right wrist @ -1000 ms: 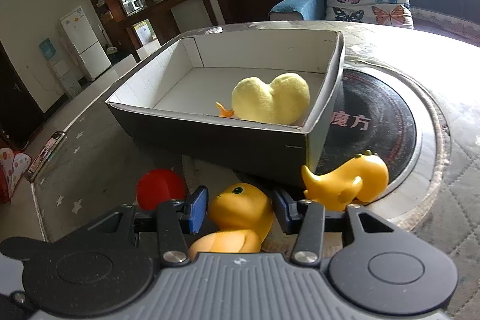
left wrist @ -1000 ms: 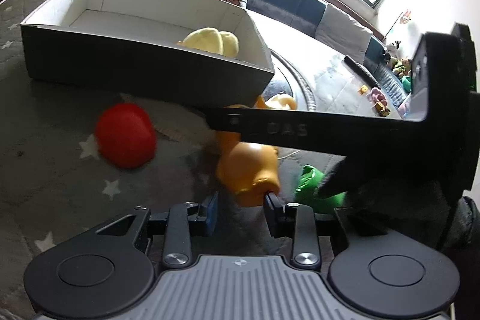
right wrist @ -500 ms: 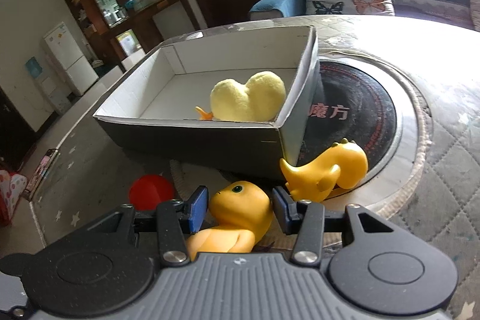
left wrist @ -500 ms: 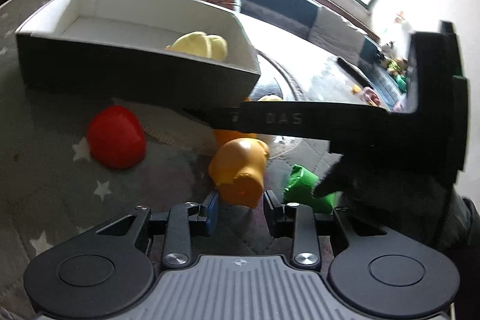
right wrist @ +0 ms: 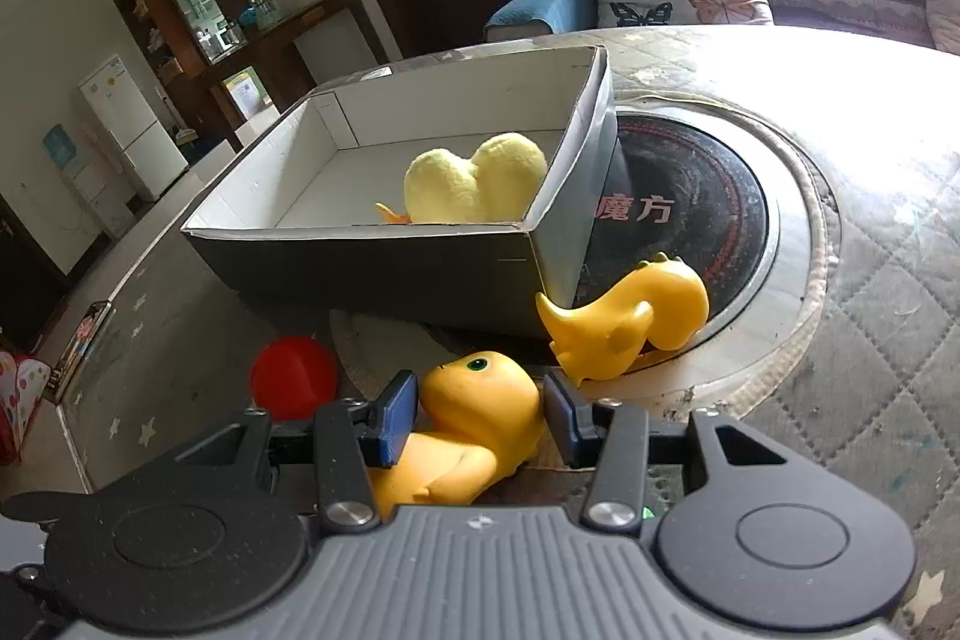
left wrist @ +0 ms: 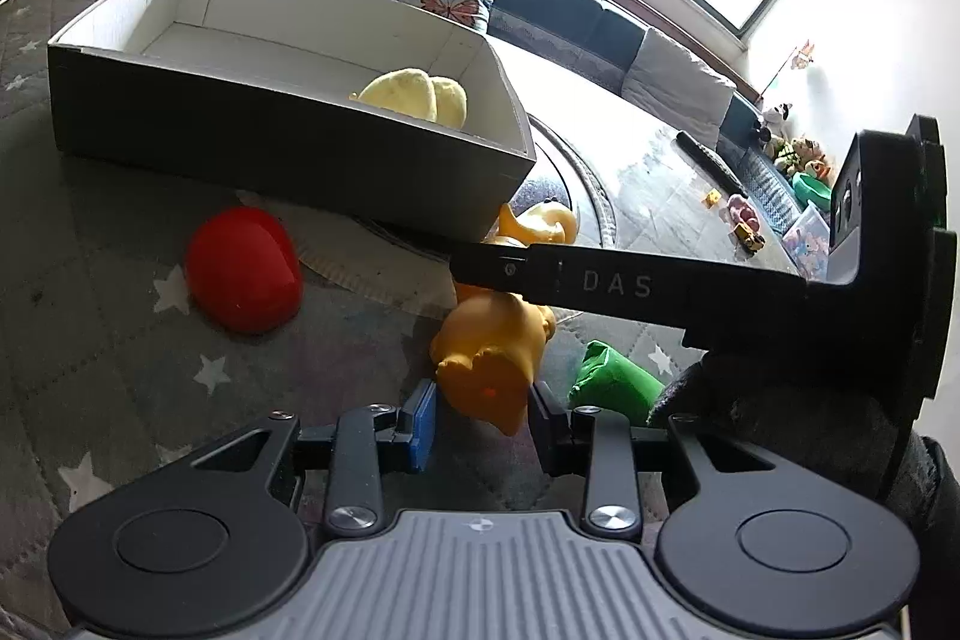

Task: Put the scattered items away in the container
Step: 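Grip the yellow rubber duck between both grippers and lift it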

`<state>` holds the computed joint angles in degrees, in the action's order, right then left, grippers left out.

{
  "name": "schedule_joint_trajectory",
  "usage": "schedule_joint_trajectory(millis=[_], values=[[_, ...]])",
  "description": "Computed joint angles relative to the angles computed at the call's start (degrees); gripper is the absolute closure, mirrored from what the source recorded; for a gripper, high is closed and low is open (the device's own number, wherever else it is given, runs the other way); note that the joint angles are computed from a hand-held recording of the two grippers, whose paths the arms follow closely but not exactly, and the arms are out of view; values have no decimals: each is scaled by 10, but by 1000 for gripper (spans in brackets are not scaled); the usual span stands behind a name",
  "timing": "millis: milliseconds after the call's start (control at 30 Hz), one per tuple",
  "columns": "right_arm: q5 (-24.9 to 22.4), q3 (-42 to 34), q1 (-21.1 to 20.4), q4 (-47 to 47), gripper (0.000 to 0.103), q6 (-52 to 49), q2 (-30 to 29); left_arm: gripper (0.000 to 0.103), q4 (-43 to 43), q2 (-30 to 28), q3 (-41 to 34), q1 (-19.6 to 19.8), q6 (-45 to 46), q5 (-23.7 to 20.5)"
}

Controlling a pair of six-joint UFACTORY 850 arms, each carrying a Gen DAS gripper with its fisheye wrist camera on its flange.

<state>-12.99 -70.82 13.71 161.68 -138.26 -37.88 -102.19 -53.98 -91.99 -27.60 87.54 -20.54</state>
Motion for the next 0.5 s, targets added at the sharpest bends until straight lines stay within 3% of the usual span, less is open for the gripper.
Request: schedule_joint_trajectory(millis=[200, 500], values=[[-15, 3, -1, -64, 57, 62, 3, 67, -13, 8, 11, -2, 38, 1], [-41, 13, -2, -85, 55, 77, 11, 67, -5, 13, 15, 2, 53, 0]])
